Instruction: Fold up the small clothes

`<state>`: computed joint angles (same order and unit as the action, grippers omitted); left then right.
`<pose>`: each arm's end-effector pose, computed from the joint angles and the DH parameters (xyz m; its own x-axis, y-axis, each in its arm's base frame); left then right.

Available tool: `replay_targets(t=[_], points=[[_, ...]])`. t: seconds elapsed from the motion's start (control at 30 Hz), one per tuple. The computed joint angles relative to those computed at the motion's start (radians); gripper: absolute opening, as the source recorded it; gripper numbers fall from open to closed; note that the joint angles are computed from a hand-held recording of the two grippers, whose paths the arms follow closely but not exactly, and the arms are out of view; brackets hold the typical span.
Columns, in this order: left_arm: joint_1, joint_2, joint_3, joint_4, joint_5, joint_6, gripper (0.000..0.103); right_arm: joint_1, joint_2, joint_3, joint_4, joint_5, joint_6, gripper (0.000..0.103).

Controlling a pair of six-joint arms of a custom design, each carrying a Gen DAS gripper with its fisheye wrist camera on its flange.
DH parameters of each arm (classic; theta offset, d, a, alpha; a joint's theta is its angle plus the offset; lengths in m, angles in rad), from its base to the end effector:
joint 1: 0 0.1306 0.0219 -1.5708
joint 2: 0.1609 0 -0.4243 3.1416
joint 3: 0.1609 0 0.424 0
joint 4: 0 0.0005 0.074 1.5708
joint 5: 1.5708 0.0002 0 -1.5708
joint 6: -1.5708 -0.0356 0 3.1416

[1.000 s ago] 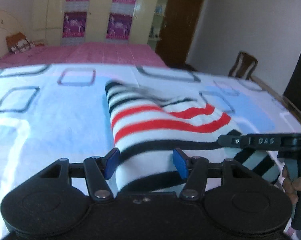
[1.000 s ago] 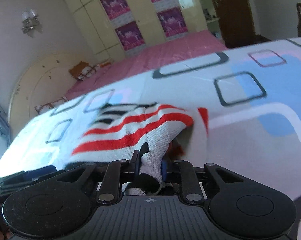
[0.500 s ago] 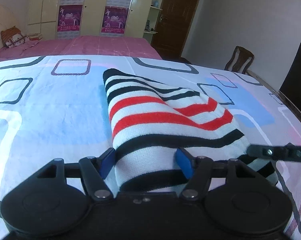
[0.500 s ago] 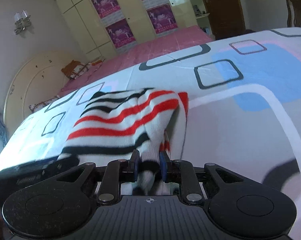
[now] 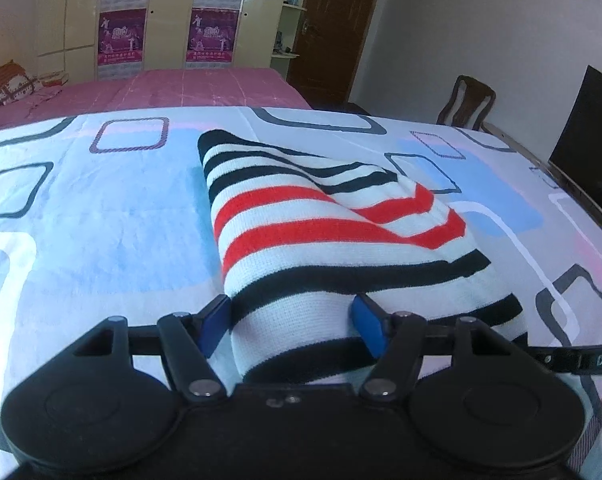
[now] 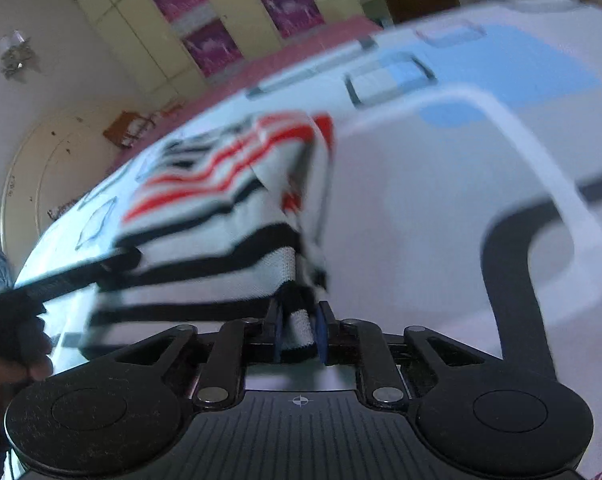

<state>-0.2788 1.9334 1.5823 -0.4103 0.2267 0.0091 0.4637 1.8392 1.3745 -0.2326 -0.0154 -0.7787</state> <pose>0.6809 -0.2038 0.2771 -0.6671 0.1818 -0.7224 0.4185 0.8937 -0.1617 0.5916 0.2959 0.2558 -0.7303 0.4200 -0.5387 0.0776 0.8346 0.5454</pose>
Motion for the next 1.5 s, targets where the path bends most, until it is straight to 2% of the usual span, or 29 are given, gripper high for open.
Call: replay_targets(t=[0.1, 0.23, 0.3, 0.33, 0.37, 0.43, 0.63, 0.87, 0.9, 0.93, 1.0, 1.03, 1.13, 1.2, 1.23, 1.27, 1.43, 1.47, 1.5], points=[[0.003, 0.003, 0.019, -0.030, 0.006, 0.009, 0.065, 0.008, -0.007, 0.030, -0.041, 0.025, 0.080, 0.016], [0.004, -0.008, 0.026, -0.038, 0.013, -0.001, 0.060, -0.002, -0.024, 0.042, -0.013, 0.033, 0.082, 0.018], [0.004, -0.015, 0.025, -0.024, 0.019, 0.001, 0.060, -0.012, -0.020, 0.062, 0.006, 0.035, 0.076, 0.031], [0.003, -0.017, 0.028, -0.016, 0.017, 0.002, 0.060, -0.016, -0.013, 0.077, 0.007, 0.039, 0.076, 0.048], [0.003, -0.014, 0.034, -0.010, 0.013, 0.006, 0.060, -0.020, -0.001, 0.101, 0.002, 0.050, 0.083, 0.053], [0.005, 0.004, 0.067, -0.022, 0.009, 0.023, 0.060, -0.031, 0.037, 0.163, -0.019, 0.042, 0.092, 0.053], [0.017, 0.091, 0.199, -0.074, -0.040, 0.066, 0.060, -0.075, 0.187, 0.375, -0.118, -0.019, 0.005, 0.053], [0.032, 0.201, 0.350, -0.149, 0.004, 0.156, 0.057, -0.102, 0.309, 0.544, -0.203, -0.071, -0.050, 0.051], [0.033, 0.214, 0.366, -0.156, 0.010, 0.165, 0.056, -0.102, 0.316, 0.554, -0.208, -0.063, -0.046, 0.044], [0.033, 0.225, 0.379, -0.159, 0.013, 0.174, 0.055, -0.103, 0.323, 0.563, -0.215, -0.060, -0.042, 0.033], [0.034, 0.244, 0.401, -0.163, 0.022, 0.184, 0.051, -0.102, 0.321, 0.553, -0.197, -0.055, -0.044, 0.029], [0.034, 0.248, 0.405, -0.161, 0.026, 0.187, 0.050, -0.101, 0.318, 0.546, -0.189, -0.049, -0.030, 0.023], [0.031, 0.249, 0.400, -0.146, 0.032, 0.200, 0.045, -0.084, 0.281, 0.491, -0.131, 0.045, 0.039, 0.009], [0.026, 0.242, 0.384, -0.123, 0.027, 0.192, 0.046, -0.071, 0.261, 0.449, -0.101, 0.119, 0.078, 0.008], [0.019, 0.248, 0.391, -0.132, 0.003, 0.174, 0.046, -0.067, 0.277, 0.470, -0.150, 0.131, 0.107, 0.008], [0.015, 0.257, 0.401, -0.147, -0.016, 0.149, 0.046, -0.068, 0.296, 0.488, -0.188, 0.123, 0.111, 0.008], [0.016, 0.263, 0.396, -0.140, -0.023, 0.134, 0.049, -0.074, 0.274, 0.441, -0.139, 0.109, 0.065, 0.010], [0.016, 0.261, 0.393, -0.137, -0.025, 0.130, 0.049, -0.074, 0.264, 0.432, -0.138, 0.117, 0.051, 0.022], [0.016, 0.260, 0.390, -0.133, -0.027, 0.127, 0.049, -0.073, 0.257, 0.430, -0.142, 0.139, 0.051, 0.028]])
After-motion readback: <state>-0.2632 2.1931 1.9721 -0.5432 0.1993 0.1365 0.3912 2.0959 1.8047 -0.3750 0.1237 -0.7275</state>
